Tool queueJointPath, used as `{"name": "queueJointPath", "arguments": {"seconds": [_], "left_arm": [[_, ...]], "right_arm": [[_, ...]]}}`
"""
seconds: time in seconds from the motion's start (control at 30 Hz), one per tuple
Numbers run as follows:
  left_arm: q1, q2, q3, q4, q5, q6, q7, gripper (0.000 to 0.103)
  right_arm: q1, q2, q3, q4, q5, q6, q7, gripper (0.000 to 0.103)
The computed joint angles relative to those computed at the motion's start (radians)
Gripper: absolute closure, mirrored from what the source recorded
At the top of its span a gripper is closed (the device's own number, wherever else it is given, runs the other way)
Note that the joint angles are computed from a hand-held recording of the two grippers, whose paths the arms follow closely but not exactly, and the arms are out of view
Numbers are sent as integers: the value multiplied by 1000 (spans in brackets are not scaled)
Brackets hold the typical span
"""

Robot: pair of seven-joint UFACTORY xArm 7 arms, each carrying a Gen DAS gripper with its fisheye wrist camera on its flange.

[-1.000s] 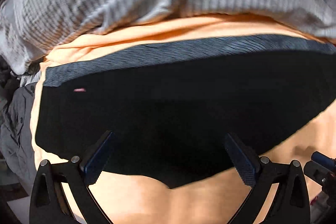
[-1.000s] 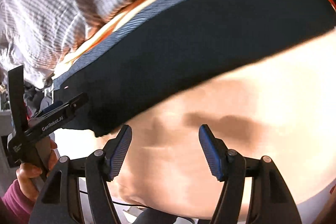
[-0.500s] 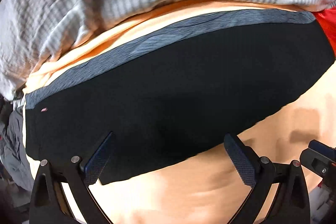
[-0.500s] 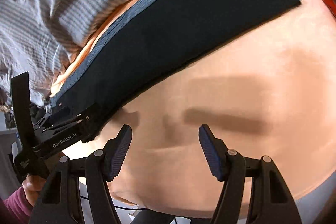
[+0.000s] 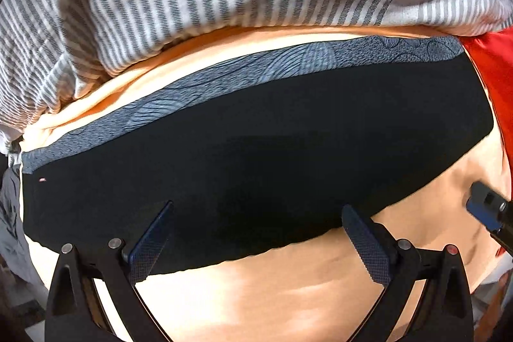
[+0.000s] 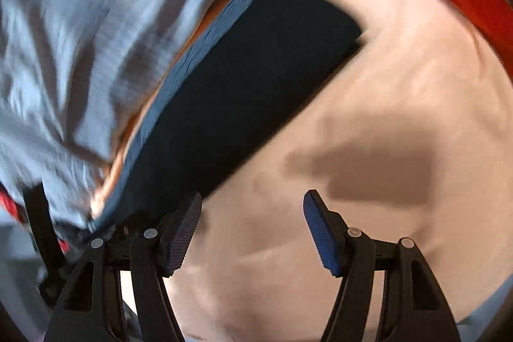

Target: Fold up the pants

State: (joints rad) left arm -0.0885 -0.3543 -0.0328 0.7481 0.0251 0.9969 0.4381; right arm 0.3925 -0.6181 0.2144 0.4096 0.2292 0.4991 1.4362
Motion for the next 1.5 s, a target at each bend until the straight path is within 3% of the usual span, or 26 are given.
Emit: {"name": "queueJointPath", "arguments": {"seconds": [0.1, 0.2, 0.33, 0.4, 0.47, 0.6, 0.8, 1.03, 1.33, 1.5], "left_arm": [[-13, 2, -27, -8, 8, -4, -38, 0], [-23, 8, -36, -12, 21, -4, -55, 0], [-35, 6, -43, -13, 35, 0, -73, 0], [-38, 10, -46, -10, 45, 0, -84, 0], [-39, 11, -47, -8, 53, 0, -95, 0], [-39, 3, -51, -21, 81, -32, -110, 0], [-56, -10, -58, -25, 82, -28, -115, 0], [-75, -14, -67, -35, 82, -38, -111, 0], [-85, -15, -73, -34, 69, -59, -151, 0], [-89, 1, -82, -30, 76, -78, -184, 0]], "right_arm": [[-34, -65, -11, -62, -18, -56, 1, 33], [-61, -41, -34, -41, -57, -84, -61, 34], [-94, 23, -81, 2, -81, -62, -164, 51], [-126, 28, -85, 5, -82, -6, -172, 56], [-146, 6, -98, -29, -61, -15, -170, 65], [-188, -80, -66, -56, -78, 18, -136, 62], [-123, -160, -54, -107, -22, -25, -127, 49], [-64, -188, -34, -181, 5, -96, -60, 48], [-38, -207, -41, -289, 2, -268, 0, 47], [-65, -163, -40, -312, -19, -389, 22, 47]]}}
